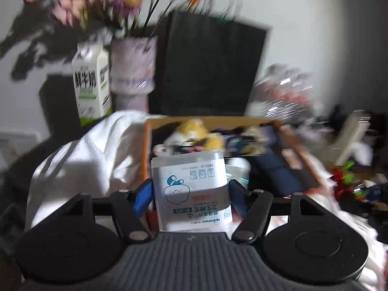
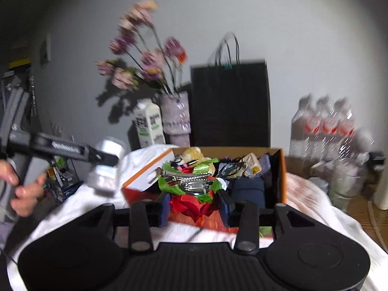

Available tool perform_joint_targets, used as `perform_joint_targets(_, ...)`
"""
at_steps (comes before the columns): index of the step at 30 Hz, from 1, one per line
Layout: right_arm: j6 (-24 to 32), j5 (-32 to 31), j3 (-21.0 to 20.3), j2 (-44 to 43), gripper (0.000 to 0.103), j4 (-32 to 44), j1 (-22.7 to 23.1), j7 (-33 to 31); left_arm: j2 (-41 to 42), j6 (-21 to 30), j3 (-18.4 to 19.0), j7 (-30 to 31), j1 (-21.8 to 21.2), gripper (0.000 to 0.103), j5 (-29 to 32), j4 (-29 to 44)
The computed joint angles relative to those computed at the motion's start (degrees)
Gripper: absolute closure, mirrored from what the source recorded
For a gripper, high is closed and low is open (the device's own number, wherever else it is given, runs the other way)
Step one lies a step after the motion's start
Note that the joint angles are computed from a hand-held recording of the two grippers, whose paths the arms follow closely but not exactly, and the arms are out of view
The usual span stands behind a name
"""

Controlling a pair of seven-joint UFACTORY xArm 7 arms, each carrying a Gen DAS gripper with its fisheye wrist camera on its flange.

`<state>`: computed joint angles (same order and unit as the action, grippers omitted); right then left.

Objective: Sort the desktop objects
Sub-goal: 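Place the tissue pack into the red box with the left tool while the right tool drops the bow in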

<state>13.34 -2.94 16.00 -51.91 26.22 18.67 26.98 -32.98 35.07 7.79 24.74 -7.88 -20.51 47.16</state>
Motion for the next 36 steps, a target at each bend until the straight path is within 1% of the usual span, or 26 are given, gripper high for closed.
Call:
perform_joint_targets(2, 0.18, -2.03, 0.65, 9.38, 0.061, 6.2, -3.67, -1.66, 7.58, -1.72, -2.64, -2.6, 1.43, 0.035, 2.78, 3.79)
perform_joint_targets(4, 1.29, -4.18, 3.05, 17.41, 0.062, 11.94, -7.8, -1.03, 12.87, -2.3, -4.61, -5.32, 3.07, 0.035, 5.76, 6.52)
perform_joint_targets(5, 2.42, -5.27, 3.56, 21.27, 0.062, 14.59, -8.79, -1.16, 14.63, -3.4, -5.62, -7.09, 3.94, 0.035, 7.32, 7.02)
perform_joint_targets(6, 3.62, -6.18, 4.13, 24.76, 0.062, 16.89, -9.61, -0.51, 16.26, -4.63, -5.67, -7.06, 3.78, 0.035, 7.31, 7.51)
perform_joint_targets(7, 5.08, -6.88, 4.17, 27.95, 0.062, 19.03, -9.68, -0.08, 17.21, -5.19, -5.51, -6.24, 3.55, 0.035, 7.22, 7.65)
perform_joint_targets(8, 6.48, -7.55, 3.8, 30.78, 0.063, 20.76, -9.17, -0.1, 17.97, -6.19, -6.1, -6.63, 3.89, 0.035, 8.42, 7.56)
perform_joint_targets(9, 7.61, -8.67, 3.69, 33.3, 0.063, 22.25, -8.9, 0.39, 18.07, -8.15, -6.65, -6.4, 4.01, 0.035, 9.64, 6.79)
perform_joint_targets(11, 9.96, -12.26, 4.27, 37.15, 0.06, 24.65, -9.08, 2.7, 17.8, -9.28, -6.31, -3.81, 2.98, 0.023, 9.34, 6.08)
perform_joint_targets(12, 11.18, -13.66, 4.27, 38.6, 0.055, 25.68, -8.74, 3.34, 17.56, -8.62, -5.58, -2.05, 2.08, 0.012, 7.79, 6.14)
perform_joint_targets(13, 11.38, -14.5, 3.84, 39.52, 0.053, 26.17, -8.09, 3.33, 17.24, -7.96, -5.06, -0.89, 1.46, 0.005, 6.29, 6.27)
perform_joint_targets(14, 10.85, -15.05, 3.2, 39.69, 0.046, 26.21, -7.37, 3.31, 16.82, -7.65, -4.57, 0.08, 0.93, 0.005, 4.65, 6.31)
perform_joint_targets(15, 10.22, -14.75, 2.26, 39.45, 0.038, 25.99, -6.38, 2.97, 16.16, -7.61, -4.27, 0.75, 0.62, 0.005, 3.38, 6.13)
perform_joint_targets(17, 9.02, -15.62, 1.07, 38.15, 0.031, 25.5, -5.27, 4.03, 15.53, -7.56, -4.72, -0.09, 0.99, 0.005, 3.15, 6.46)
perform_joint_targets(19, 9.01, -17.15, 0.68, 36.82, 0.03, 25.71, -5.12, 5.1, 14.49, -7.4, -5.71, -2.69, 1.85, 0.005, 4.31, 6.55)
perform_joint_targets(22, 10.03, -18.98, 0.83, 34.7, 0.028, 26.32, -5.88, 7.02, 12.51, -5.24, -7.04, -7.48, 3.13, 0.005, 6.79, 6.83)
perform_joint_targets(24, 10.04, -20.4, 1.41, 32.47, 0.025, 25.58, -7.0, 9.59, 9.5, -5.19, -8.5, -12.09, 4.62, 0.005, 9.66, 5.02)
perform_joint_targets(25, 9.48, -20.22, 1.24, 31.01, 0.024, 24.56, -7.18, 10.35, 7.44, -5.82, -8.28, -12.81, 4.48, 0.005, 10.02, 3.37)
perform_joint_targets(26, 8.83, -19.46, 0.82, 29.25, 0.024, 23.19, -7.03, 10.59, 4.21, -6.84, -7.7, -12.56, 3.82, 0.005, 9.91, 0.74)
perform_joint_targets(28, 7.06, -18.12, 0.45, 24.78, 0.023, 19.38, -6.9, 10.84, -2.53, -9.06, -4.85, -8.76, 0.59, 0.005, 8.52, -4.68)
perform_joint_targets(29, 5.82, -17.16, -0.24, 22.65, 0.022, 17.33, -6.38, 9.78, -5.74, -9.37, -3.7, -7.29, -0.65, 0.005, 8.03, -6.96)
perform_joint_targets(32, 3.79, -13.96, -1.8, 14.75, 0.018, 10.62, -4.09, 5.91, -15.31, -7.5, -2.62, -6.11, -2.03, 0.007, 7.87, -12.74)
perform_joint_targets(36, 4.15, -9.88, -1.74, 3.67, 0.018, 2.9, -1.65, 3.91, -28.58, -4.07, -2.31, -6.04, -2.89, 0.007, 7.74, -20.2)
